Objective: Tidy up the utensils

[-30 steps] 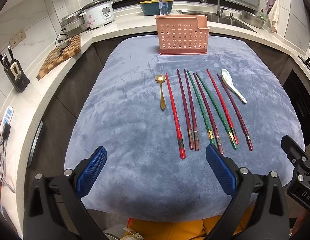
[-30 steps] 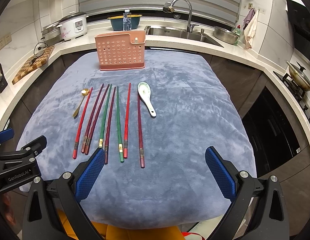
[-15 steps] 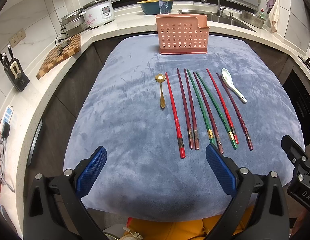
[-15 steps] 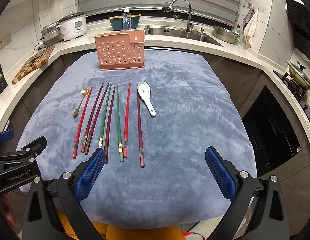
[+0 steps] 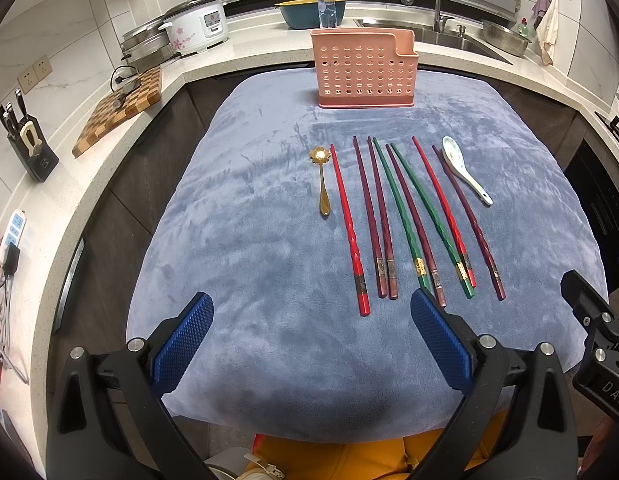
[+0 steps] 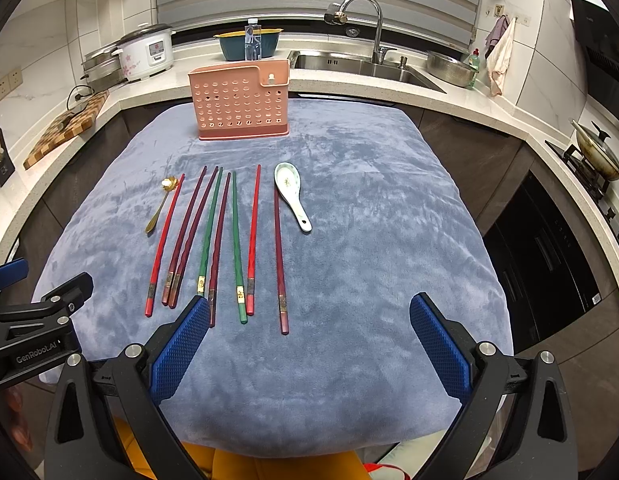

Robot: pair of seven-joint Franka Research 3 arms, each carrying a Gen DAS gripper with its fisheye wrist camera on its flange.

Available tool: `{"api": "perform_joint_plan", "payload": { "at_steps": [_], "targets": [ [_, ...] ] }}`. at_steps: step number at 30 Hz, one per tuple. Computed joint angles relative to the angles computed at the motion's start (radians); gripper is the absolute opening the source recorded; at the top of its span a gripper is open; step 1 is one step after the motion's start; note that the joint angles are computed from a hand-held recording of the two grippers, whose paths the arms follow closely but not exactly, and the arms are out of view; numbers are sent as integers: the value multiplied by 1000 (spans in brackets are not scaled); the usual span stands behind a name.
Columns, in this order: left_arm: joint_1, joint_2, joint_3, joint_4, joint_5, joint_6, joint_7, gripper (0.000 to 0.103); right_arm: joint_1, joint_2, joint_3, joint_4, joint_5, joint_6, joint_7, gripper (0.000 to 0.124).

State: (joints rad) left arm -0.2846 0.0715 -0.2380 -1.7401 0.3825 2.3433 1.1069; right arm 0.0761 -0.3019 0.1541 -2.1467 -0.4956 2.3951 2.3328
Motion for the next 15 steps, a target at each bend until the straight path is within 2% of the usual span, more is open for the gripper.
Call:
{"api": "perform_joint_plan", "payload": {
  "at_steps": [4,15],
  "targets": [
    [1,-3,1,-7,-3,15,1,95,0,0,-1,0,-1,0,-1,96],
    [-6,15,0,13,6,-2,-8,95,1,2,-1,3,0,-1,-1,96]
  ]
}}
